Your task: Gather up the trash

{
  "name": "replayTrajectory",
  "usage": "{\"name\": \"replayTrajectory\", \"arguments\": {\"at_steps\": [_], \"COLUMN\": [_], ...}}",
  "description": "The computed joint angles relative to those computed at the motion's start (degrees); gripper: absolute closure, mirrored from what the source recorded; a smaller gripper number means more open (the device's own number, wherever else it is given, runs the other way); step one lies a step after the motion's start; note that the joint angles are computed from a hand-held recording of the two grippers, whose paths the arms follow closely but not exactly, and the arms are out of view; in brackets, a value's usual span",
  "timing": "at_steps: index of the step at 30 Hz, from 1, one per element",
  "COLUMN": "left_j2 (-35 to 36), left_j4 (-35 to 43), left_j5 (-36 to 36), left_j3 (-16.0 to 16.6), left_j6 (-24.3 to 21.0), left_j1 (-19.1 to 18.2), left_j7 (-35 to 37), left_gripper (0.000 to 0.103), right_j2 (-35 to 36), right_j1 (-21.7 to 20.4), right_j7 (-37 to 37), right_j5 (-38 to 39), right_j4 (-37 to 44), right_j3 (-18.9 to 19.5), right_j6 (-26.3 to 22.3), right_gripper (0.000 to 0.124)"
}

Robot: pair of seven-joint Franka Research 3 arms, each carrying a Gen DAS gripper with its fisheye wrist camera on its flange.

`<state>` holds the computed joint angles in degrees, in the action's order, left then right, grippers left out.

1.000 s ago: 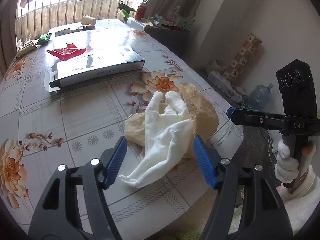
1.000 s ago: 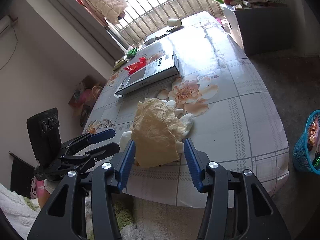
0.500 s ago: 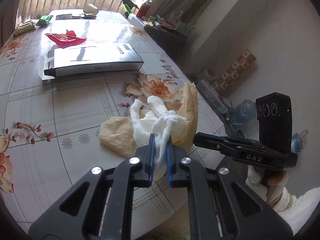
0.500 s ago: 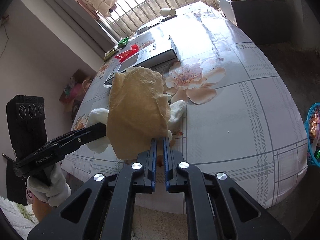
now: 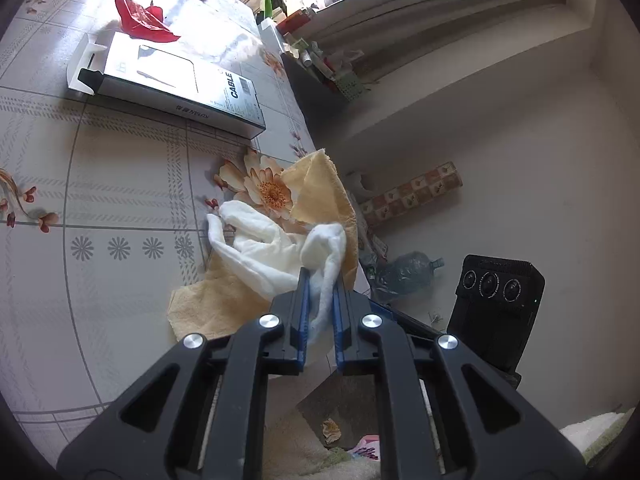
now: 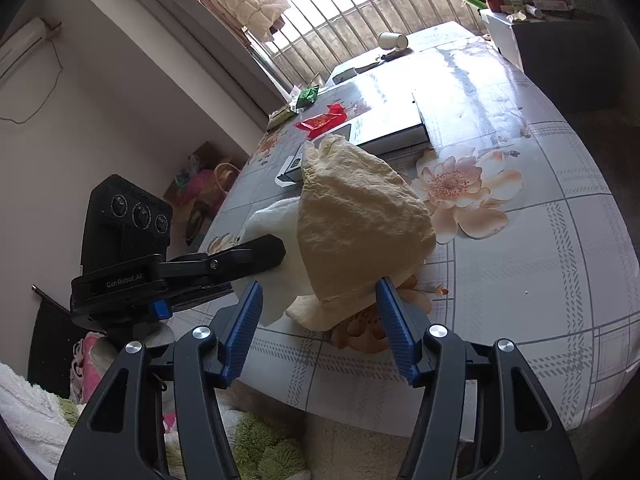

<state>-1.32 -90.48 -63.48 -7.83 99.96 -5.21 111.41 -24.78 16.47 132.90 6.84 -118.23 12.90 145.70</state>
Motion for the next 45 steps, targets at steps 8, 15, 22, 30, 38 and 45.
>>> {"name": "replayTrajectory", "arguments": {"at_steps": [8, 15, 22, 30, 38, 45], "left_j2": [-1.2, -5.0, -6.2, -8.0, -8.5, -7.2], "left_j4": [-0.2, -2.9, -4.5, -8.2, -7.5, -5.2], "left_j5": [1.0, 11.3, 19.7, 27.6, 25.6, 26.5], "left_j3": [0.4, 0.7, 1.5, 0.7, 2.3, 1.7], "left_j6": [1.8, 11.3, 14.5, 17.3, 14.2, 15.4], "left_j1": [0.1, -0.4, -2.2, -4.4, -4.9, -4.9], "left_j7": [1.3, 4.0, 5.0, 6.3, 6.8, 6.6], "left_gripper": [0.095, 0.095, 0.095, 0.095, 0.056, 0.038], "right_j2": [-1.0, -3.5, -3.4, -6.5, 0.3, 3.1], "right_j1": [-1.9, -8.5, -4.4, -2.1, -1.5, -1.4], "right_j7": [3.4, 12.1, 3.9, -7.8, -16.2, -15.2], "right_j5": [-2.1, -13.6, -16.3, -15.4, -16.6, -15.2], "right_j4": [-1.7, -0.6, 2.4, 2.6, 6.3, 5.5], "right_j3": [0.5, 4.7, 2.8, 1.9, 2.6, 1.3], "right_j6": [-0.8, -11.6, -22.1, -18.3, -18.7, -18.1], "right_gripper": [0.118, 0.119, 0.096, 0.047, 0.043, 0.043]}}
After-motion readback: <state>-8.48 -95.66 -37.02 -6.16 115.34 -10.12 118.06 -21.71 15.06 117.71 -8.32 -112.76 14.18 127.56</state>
